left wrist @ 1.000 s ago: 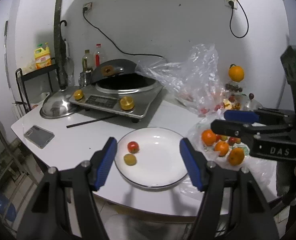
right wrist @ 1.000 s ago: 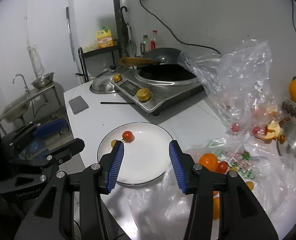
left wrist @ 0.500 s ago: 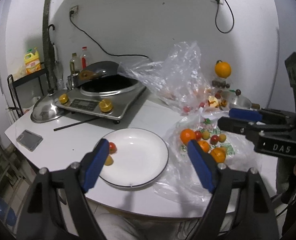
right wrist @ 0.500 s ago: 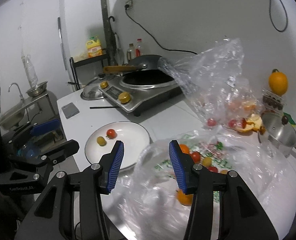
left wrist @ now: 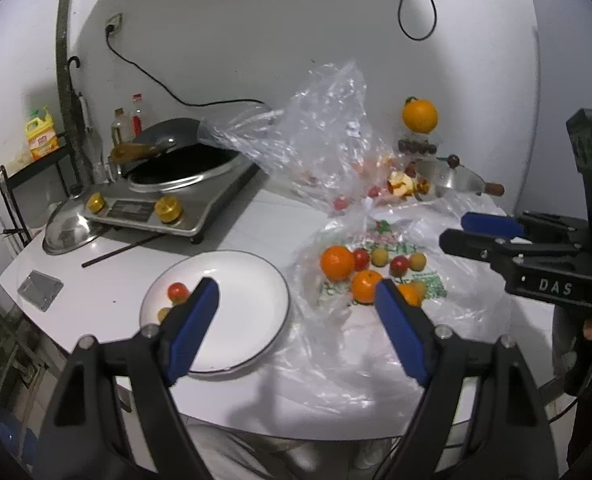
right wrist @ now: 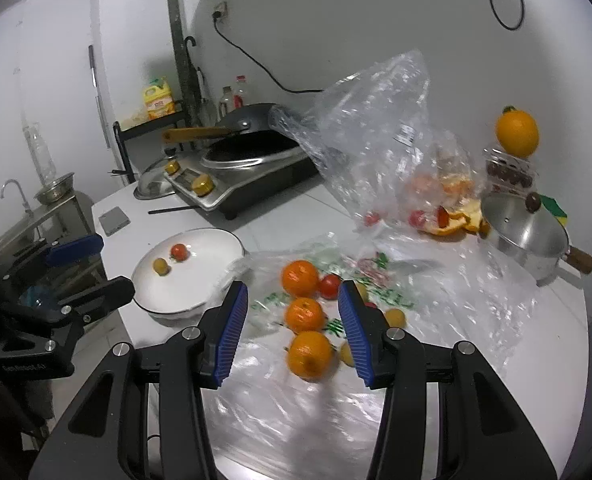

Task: Organize fruits
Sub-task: 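Move both open tools back over the fruit on the plastic bag, then reach the left tool to a mandarin while the right tool reaches a yellow-green fruit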

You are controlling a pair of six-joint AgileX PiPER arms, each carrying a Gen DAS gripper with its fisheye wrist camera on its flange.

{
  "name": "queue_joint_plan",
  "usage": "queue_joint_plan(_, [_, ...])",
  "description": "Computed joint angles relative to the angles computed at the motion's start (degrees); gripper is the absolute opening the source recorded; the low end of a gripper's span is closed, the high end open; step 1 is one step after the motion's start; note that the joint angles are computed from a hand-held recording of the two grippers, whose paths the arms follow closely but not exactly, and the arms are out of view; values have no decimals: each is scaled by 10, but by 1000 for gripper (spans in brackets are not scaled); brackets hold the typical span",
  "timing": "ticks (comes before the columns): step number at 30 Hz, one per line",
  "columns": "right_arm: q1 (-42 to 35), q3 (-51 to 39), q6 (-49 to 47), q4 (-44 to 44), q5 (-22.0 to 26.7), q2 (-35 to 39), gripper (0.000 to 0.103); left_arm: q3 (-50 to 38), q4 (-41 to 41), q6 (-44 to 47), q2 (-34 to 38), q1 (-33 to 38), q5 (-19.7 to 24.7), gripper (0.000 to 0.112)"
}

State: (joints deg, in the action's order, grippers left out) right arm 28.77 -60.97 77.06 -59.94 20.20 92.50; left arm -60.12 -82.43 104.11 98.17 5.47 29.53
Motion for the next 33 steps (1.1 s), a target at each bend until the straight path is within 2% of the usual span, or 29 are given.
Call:
queue_joint_plan(11, [-50,73,73,-69,-50,-30,50,13,3,-4,-1,-70,-52,81])
queue_joint_plan(23, [-109,109,98,-106,-111,-33,50,5,7,-4,26,-139,-102,81])
queue_joint_plan(33, [-149,125,206,-221,-159,-25,50,-23,58,-51,71,-187,-133,81])
